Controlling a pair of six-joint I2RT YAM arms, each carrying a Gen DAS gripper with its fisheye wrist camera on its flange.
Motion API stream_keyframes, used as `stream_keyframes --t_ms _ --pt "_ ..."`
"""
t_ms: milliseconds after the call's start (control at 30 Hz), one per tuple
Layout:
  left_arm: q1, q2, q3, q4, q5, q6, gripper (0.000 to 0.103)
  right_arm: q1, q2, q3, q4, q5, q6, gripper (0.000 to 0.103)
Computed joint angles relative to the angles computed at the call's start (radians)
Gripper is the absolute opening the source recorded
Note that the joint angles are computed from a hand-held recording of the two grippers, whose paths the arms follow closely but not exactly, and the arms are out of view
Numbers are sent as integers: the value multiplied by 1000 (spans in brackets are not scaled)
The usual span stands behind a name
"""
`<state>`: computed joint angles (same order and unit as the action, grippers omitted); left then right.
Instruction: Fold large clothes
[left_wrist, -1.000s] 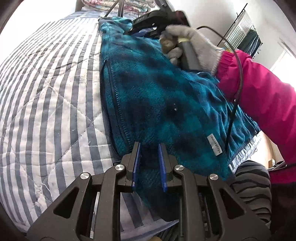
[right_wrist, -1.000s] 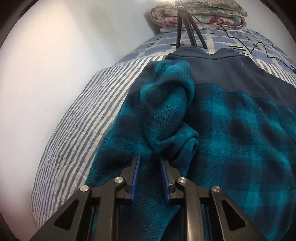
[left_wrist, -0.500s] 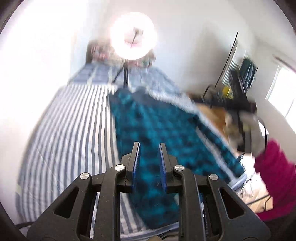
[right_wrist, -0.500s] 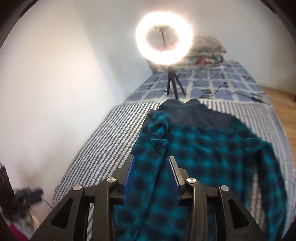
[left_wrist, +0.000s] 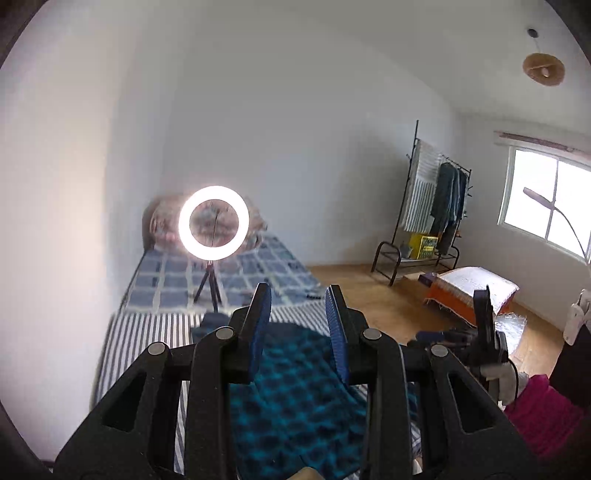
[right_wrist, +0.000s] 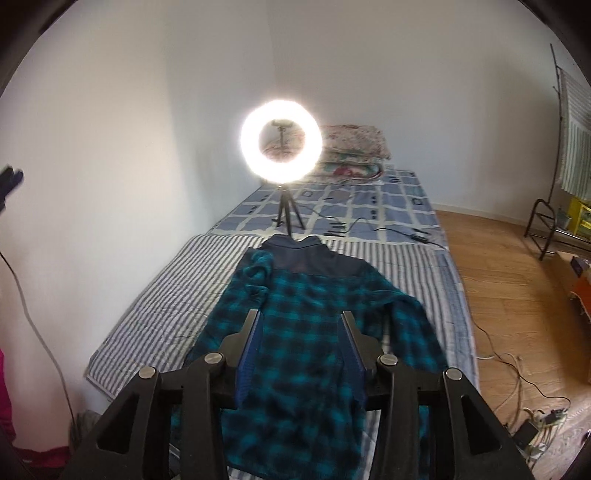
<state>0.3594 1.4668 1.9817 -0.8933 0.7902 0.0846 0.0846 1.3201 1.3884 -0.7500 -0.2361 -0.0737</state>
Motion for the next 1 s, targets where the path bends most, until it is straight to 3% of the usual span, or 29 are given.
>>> stream_keyframes --t_ms 67,167,300,467,700,900,1000 --pt "-21 19 78 -35 -1 -7 36 -32 -30 -21 -11 1 -17 55" --pt "-64 14 79 -42 -17 -14 40 -82 -73 -85 -14 18 -54 58" --pt "-164 -50 -87 -14 -77 14 41 -196 -88 -196 -4 -5 -106 59" --pt "-309 -137 -445 72 -169 59 41 -378 -67 -352 59 -28 -194 59" --pt "-444 -66 -771 213 -228 16 41 -653 103 -457 163 -112 -305 59" --pt "-510 43 -927 338 -290 -5 41 -821 312 -459 243 -188 -320 59" --pt "-520 122 -924 350 -305 -8 41 -889 434 -429 260 -265 -300 59"
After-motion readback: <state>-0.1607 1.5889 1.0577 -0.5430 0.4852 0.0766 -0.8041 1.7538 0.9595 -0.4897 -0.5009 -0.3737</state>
